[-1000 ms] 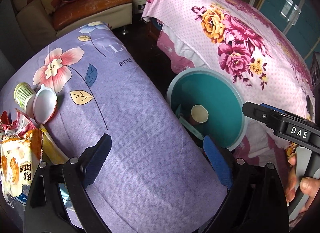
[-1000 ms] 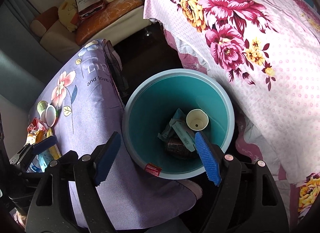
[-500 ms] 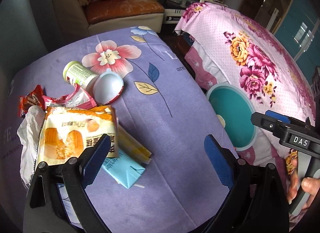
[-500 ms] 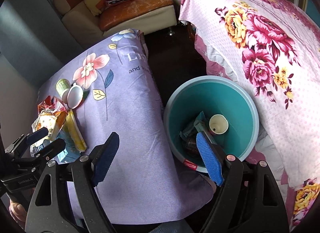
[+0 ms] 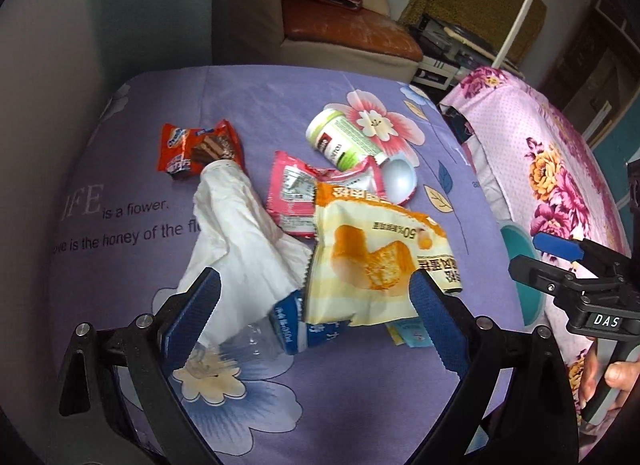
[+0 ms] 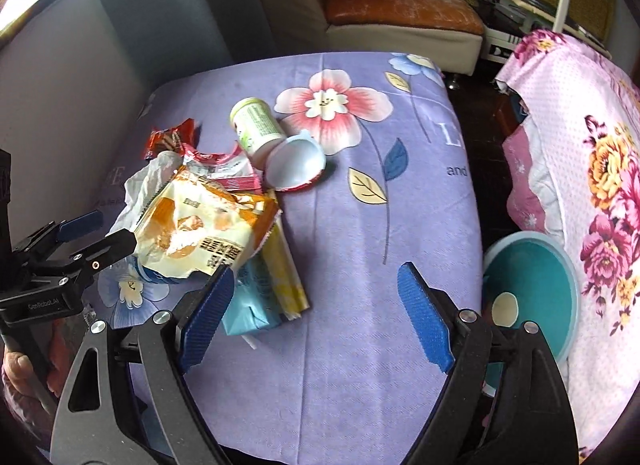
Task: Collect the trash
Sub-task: 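Move both tools back over the remaining trash on the bed, then grasp the tissue-stuffed water bottle with the left gripper while the right gripper grasps the orange cake wrapper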
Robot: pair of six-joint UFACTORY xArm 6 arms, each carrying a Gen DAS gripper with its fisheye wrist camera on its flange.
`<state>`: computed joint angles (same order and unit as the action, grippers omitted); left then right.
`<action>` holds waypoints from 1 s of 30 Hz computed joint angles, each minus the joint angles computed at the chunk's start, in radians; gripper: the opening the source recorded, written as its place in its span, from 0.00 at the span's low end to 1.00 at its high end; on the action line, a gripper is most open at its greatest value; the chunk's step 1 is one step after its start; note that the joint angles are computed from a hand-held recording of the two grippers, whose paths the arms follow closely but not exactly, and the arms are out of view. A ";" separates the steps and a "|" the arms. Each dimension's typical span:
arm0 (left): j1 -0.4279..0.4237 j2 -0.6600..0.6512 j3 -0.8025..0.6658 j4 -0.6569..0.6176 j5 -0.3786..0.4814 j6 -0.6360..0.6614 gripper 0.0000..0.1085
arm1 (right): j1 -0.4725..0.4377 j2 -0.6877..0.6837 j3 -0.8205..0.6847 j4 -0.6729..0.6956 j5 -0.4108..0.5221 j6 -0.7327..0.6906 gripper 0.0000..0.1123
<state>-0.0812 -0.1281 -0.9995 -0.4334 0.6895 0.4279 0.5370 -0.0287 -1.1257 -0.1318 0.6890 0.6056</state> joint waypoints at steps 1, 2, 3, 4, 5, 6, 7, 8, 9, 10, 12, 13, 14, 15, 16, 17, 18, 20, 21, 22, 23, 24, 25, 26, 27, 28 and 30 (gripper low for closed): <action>0.026 0.015 -0.012 0.001 0.010 -0.002 0.88 | 0.007 0.029 -0.033 0.019 0.004 -0.039 0.74; 0.045 0.029 -0.022 -0.001 0.019 -0.007 0.88 | 0.014 0.061 -0.069 0.033 0.014 -0.077 0.75; 0.065 0.042 -0.031 -0.011 0.030 -0.004 0.88 | 0.021 0.093 -0.108 0.046 0.031 -0.116 0.75; 0.079 0.057 -0.041 -0.018 0.037 -0.008 0.88 | 0.027 0.128 -0.151 0.058 0.054 -0.153 0.75; 0.094 0.068 -0.047 -0.023 0.043 -0.009 0.88 | 0.033 0.160 -0.191 0.068 0.076 -0.190 0.75; 0.107 0.079 -0.054 -0.025 0.047 -0.008 0.88 | 0.039 0.192 -0.233 0.077 0.098 -0.229 0.75; 0.116 0.091 -0.062 -0.023 0.051 -0.011 0.88 | 0.043 0.224 -0.272 0.084 0.118 -0.264 0.75; 0.125 0.104 -0.072 -0.021 0.055 -0.014 0.88 | 0.047 0.254 -0.311 0.088 0.140 -0.295 0.75; 0.131 0.114 -0.079 -0.022 0.058 -0.020 0.88 | 0.049 0.284 -0.351 0.094 0.161 -0.325 0.75; 0.140 0.124 -0.087 -0.029 0.063 -0.019 0.88 | 0.050 0.312 -0.388 0.101 0.180 -0.354 0.75; 0.154 0.143 -0.104 -0.036 0.069 -0.024 0.88 | 0.048 0.365 -0.456 0.114 0.213 -0.399 0.75; 0.158 0.155 -0.114 -0.039 0.072 -0.028 0.88 | 0.046 0.392 -0.490 0.127 0.230 -0.423 0.75; 0.163 0.164 -0.124 -0.044 0.077 -0.026 0.88 | 0.043 0.417 -0.522 0.143 0.244 -0.447 0.75; 0.166 0.175 -0.136 -0.048 0.084 -0.026 0.88 | 0.038 0.437 -0.546 0.159 0.254 -0.467 0.75; 0.171 0.185 -0.148 -0.052 0.090 -0.022 0.88 | 0.034 0.461 -0.574 0.173 0.269 -0.484 0.75; 0.175 0.194 -0.157 -0.056 0.093 -0.022 0.88 | 0.031 0.485 -0.604 0.186 0.288 -0.496 0.75; 0.178 0.201 -0.164 -0.058 0.093 -0.023 0.88 | 0.027 0.505 -0.626 0.198 0.302 -0.506 0.75; 0.183 0.217 -0.177 -0.061 0.096 -0.028 0.88 | 0.019 0.535 -0.657 0.223 0.328 -0.514 0.75; 0.184 0.225 -0.184 -0.061 0.099 -0.032 0.88 | 0.014 0.541 -0.659 0.249 0.330 -0.519 0.75; 0.186 0.233 -0.191 -0.064 0.105 -0.033 0.88 | 0.008 0.540 -0.650 0.283 0.320 -0.527 0.75; 0.186 0.241 -0.198 -0.067 0.112 -0.033 0.88 | 0.006 0.534 -0.635 0.305 0.305 -0.531 0.75; 0.186 0.246 -0.203 -0.068 0.118 -0.033 0.88 | 0.006 0.527 -0.622 0.311 0.291 -0.530 0.74; 0.185 0.250 -0.206 -0.070 0.122 -0.032 0.88 | 0.006 0.520 -0.608 0.326 0.277 -0.539 0.71; 0.185 0.253 -0.209 -0.072 0.123 -0.032 0.88 | 0.006 0.515 -0.600 0.345 0.270 -0.548 0.60; 0.184 0.255 -0.211 -0.075 0.125 -0.032 0.88 | 0.010 0.512 -0.597 0.336 0.268 -0.539 0.47; 0.183 0.256 -0.212 -0.080 0.126 -0.031 0.88 | 0.013 0.506 -0.589 0.332 0.259 -0.532 0.42; 0.182 0.255 -0.212 -0.086 0.127 -0.030 0.88 | 0.018 0.485 -0.562 0.335 0.228 -0.522 0.30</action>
